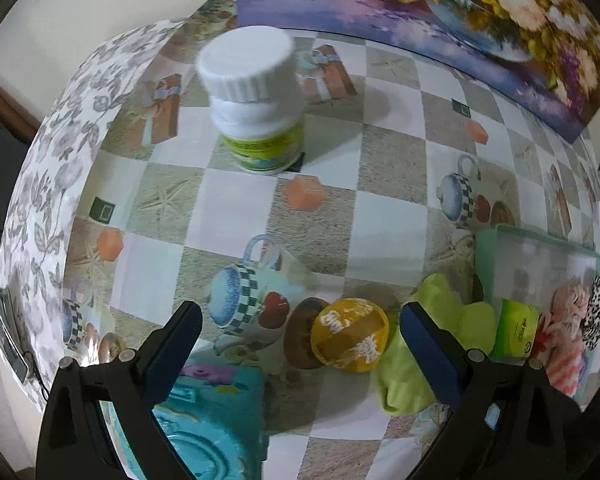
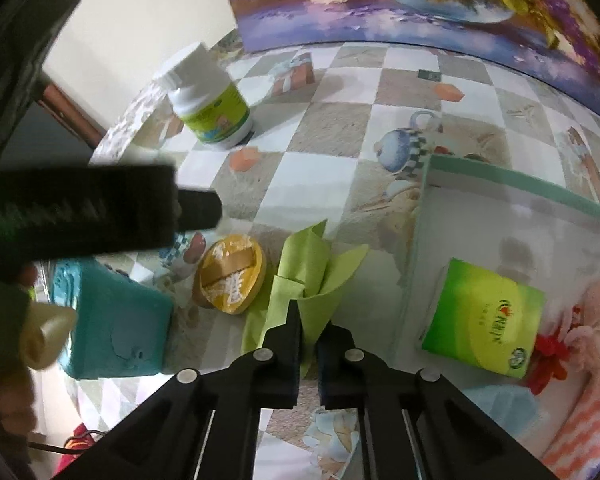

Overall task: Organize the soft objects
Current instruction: 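Grasp the lime-green cloth with the right tool, then grasp the yellow round container with the left tool while the right tool lifts the cloth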

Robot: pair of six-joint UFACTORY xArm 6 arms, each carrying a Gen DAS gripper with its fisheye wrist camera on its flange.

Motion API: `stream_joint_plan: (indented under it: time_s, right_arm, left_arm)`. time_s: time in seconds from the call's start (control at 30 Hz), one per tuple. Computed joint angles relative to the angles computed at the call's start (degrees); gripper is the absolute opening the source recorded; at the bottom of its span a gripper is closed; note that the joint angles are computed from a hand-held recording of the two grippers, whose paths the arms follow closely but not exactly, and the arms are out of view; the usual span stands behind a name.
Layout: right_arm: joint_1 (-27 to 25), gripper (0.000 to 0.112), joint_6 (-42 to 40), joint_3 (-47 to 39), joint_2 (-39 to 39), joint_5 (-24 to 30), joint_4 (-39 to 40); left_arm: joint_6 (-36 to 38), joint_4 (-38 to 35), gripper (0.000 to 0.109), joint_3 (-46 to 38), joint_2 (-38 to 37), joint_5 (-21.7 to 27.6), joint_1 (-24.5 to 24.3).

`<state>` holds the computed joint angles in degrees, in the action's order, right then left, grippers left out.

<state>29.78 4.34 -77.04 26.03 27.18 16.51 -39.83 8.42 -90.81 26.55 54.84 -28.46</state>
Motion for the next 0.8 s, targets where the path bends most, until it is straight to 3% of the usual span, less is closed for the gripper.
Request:
stream_joint_plan:
  time_s: [0.13, 0.2, 0.33, 0.53, 0.67, 0.8]
  right_arm:
    - [-0.6, 0.006, -0.4, 1.0, -1.0, 0.1, 2.6]
    - [-0.9, 0.006, -0.6, 1.3, -1.2, 0.3, 3.5]
    - [-1.2, 0.006, -1.5, 2.0, -1.7, 0.4, 5.8]
    - [-1.2, 0.006, -1.8, 2.4, -2.1, 0.6, 6.5]
    - [-1.2, 0.006, -2.1, 2.7, -2.3, 0.6, 7.2]
    - [-1.2, 0.006, -2.8, 2.8, -2.4, 0.5, 8.4]
  left_arm:
    - [1.8, 0.2, 0.095, -2.8, 2.4, 1.3, -1.1]
    - [2.7, -0.3, 0.084, -4.0, 3.5, 1.6, -1.5]
    - [4.3, -1.0, 0.077, -6.3, 5.8, 3.7, -2.0]
    - [6.9, -3.0, 0.052, -7.9, 8.0, 4.8, -2.5]
    - [6.5, -1.7, 0.051, -8.7, 8.7, 5.2, -3.3]
    - [5.6, -3.1, 0.051, -6.5, 7.3, 2.2, -3.5]
